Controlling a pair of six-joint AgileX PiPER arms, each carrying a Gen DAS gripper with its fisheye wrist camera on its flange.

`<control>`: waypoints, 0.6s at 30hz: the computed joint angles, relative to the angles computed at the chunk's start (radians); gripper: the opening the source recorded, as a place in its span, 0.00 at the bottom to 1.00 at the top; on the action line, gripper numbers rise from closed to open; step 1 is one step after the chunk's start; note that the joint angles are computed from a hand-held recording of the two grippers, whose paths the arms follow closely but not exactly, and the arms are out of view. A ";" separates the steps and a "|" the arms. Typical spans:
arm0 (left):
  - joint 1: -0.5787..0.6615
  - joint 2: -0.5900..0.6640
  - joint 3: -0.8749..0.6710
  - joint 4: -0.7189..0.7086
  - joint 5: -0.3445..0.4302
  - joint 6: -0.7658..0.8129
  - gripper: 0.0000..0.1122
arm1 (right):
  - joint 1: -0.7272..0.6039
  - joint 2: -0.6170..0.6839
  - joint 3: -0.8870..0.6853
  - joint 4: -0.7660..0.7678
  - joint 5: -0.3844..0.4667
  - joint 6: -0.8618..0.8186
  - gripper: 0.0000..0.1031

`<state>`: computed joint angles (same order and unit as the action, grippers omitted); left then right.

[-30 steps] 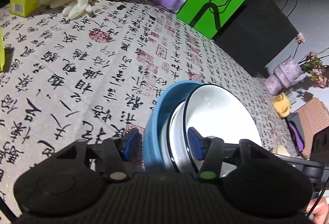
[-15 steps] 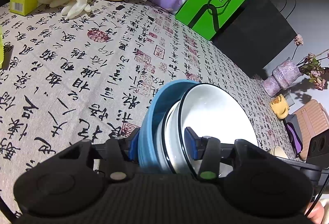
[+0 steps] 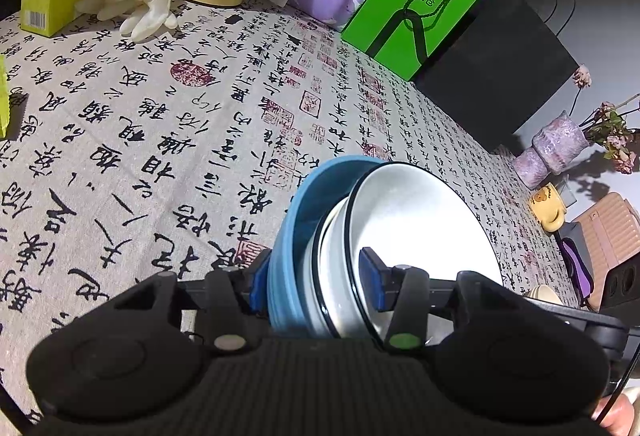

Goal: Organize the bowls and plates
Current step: 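Close both grippers on the rim of the light-blue bowl stack, then lift the bowl stack with both grippers and carry it toward the cream plates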

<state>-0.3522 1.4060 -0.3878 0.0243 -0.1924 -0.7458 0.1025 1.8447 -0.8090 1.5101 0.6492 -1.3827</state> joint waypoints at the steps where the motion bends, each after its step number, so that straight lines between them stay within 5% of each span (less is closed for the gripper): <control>1: 0.000 0.000 0.000 0.001 0.000 -0.001 0.41 | -0.001 0.000 0.000 0.002 0.001 -0.001 0.42; 18: -0.015 0.007 -0.005 -0.060 -0.005 0.051 0.41 | -0.006 -0.016 0.018 0.020 -0.004 -0.006 0.42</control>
<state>-0.3672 1.4132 -0.3932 -0.0359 -0.1974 -0.6953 0.0961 1.8288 -0.7913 1.5299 0.6447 -1.3886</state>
